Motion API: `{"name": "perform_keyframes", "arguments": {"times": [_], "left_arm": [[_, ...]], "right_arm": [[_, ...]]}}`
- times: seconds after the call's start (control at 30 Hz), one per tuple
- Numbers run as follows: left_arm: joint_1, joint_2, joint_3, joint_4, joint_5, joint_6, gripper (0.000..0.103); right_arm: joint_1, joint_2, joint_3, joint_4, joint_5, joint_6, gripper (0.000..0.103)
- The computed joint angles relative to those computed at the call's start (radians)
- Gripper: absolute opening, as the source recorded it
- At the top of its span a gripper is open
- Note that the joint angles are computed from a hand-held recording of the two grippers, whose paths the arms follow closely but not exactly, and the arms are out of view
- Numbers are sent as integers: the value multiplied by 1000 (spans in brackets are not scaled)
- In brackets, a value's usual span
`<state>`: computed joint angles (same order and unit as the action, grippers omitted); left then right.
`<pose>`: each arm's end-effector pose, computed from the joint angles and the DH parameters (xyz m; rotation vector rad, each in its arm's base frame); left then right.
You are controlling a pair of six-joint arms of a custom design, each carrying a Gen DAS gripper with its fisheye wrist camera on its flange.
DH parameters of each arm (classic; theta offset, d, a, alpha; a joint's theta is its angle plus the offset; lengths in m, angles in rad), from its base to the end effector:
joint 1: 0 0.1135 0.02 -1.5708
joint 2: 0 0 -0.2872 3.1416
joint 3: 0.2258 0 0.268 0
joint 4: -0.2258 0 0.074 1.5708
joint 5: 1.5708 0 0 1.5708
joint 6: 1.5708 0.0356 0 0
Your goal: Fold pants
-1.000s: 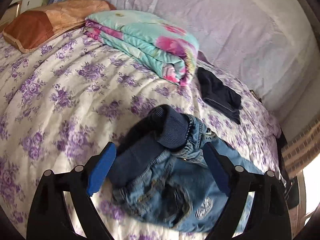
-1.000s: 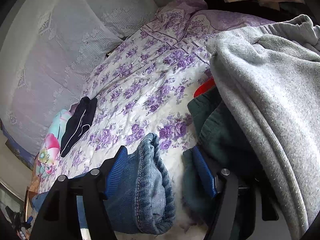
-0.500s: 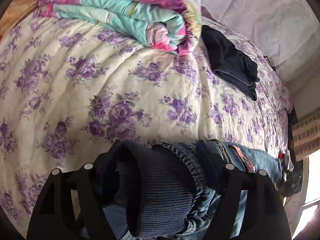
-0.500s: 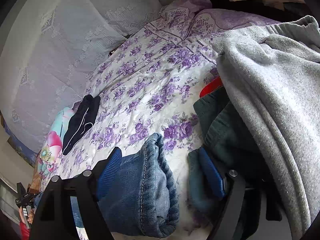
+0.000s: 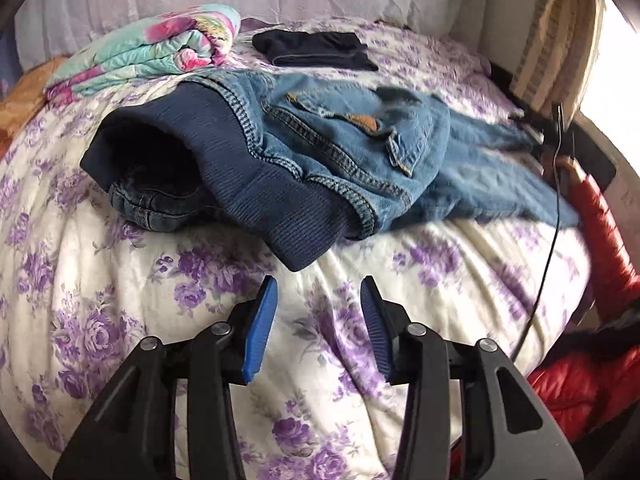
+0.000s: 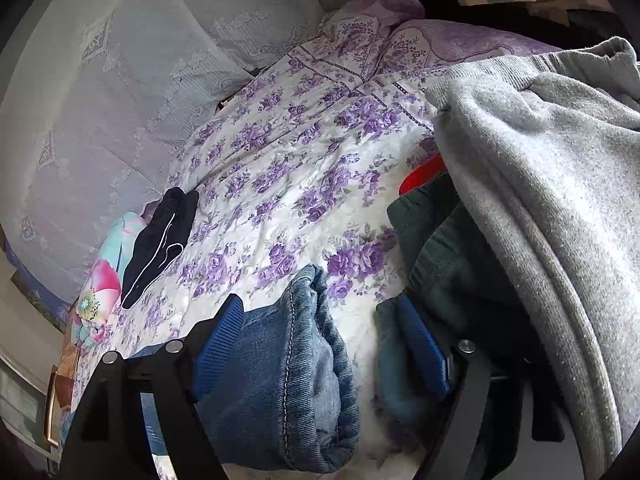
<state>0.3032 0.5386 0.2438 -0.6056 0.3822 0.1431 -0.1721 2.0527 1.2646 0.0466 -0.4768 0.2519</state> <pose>0.1064 0.0194 0.1585 -0.0306 2.4015 -0.2674 0.4538 -0.0623 0.1538 0.2401 2.2686 0.5906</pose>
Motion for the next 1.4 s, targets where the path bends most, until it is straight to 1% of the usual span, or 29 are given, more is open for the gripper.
{"name": "perform_keyframes", "arguments": {"times": [0.03,0.07,0.13,0.23,0.3,0.33,0.4,0.43,0.47,0.5,0.53,0.6,0.63,0.67,0.7,0.73,0.77,0.8,0.83,0.9,0.97,1.03,1.1,1.13,1.2,1.23,1.33,1.37,1.4], "left_arm": [[76,9,15,0,80,6,52],[120,9,20,1,132,2,68],[140,31,28,20,164,-37,84],[123,96,11,68,197,-121,88],[170,199,-14,140,318,-174,88],[187,222,-34,183,362,-220,88],[178,229,-50,276,379,-328,89],[184,261,-51,327,422,-370,89],[177,297,-47,375,435,-428,90],[163,333,-40,412,423,-481,90],[148,373,-29,437,406,-515,89],[146,354,-30,435,373,-562,75],[155,350,-24,406,363,-558,52],[181,360,-22,384,386,-543,46],[226,362,-30,374,437,-534,46],[259,350,-32,345,462,-522,45],[265,328,-27,315,456,-514,45],[259,296,-21,288,439,-517,45],[248,249,-14,261,419,-528,44],[220,172,16,215,377,-540,44],[182,138,60,203,318,-545,43],[174,150,103,214,297,-543,40],[206,200,152,235,330,-529,34],[207,232,177,252,328,-531,15],[212,321,238,275,346,-528,16],[195,379,276,289,330,-519,17],[148,496,342,350,221,-526,17],[145,534,352,372,221,-536,17],[151,565,356,396,242,-551,17]], "right_arm": [[-2,0,-1,4,-4,3,80],[-3,-3,-8,10,-7,6,80],[-5,-5,-12,15,-11,9,80],[-5,-5,-13,14,-9,7,80],[-5,-7,-15,14,-9,6,80],[-6,-7,-15,13,-10,6,80],[-5,-8,-17,16,-8,6,80],[-5,-8,-17,16,-8,6,80],[-5,-7,-16,16,-9,7,80],[-6,-8,-18,18,-10,7,80],[-7,-9,-20,20,-11,8,80],[-8,-13,-26,27,-11,10,80],[-9,-15,-29,30,-11,11,80],[-8,-21,-39,39,-6,14,80],[-9,-30,-49,48,5,20,78],[-11,-44,-68,66,11,28,78],[-16,-69,-100,103,16,43,75],[-23,-104,-149,159,16,61,70],[-35,-142,-197,213,-3,74,69],[-77,-213,-290,303,-89,96,70],[-115,-249,-341,319,-147,90,70],[-137,-240,-340,266,-148,73,70],[-140,-196,-279,173,-168,63,70],[-132,-180,-250,138,-180,56,70],[-96,-164,-190,64,-178,25,70],[-69,-150,-141,0,-151,1,70],[5,-59,35,-185,-20,-52,70],[19,-14,88,-231,-10,-57,70],[28,27,127,-266,-29,-60,70]]}}
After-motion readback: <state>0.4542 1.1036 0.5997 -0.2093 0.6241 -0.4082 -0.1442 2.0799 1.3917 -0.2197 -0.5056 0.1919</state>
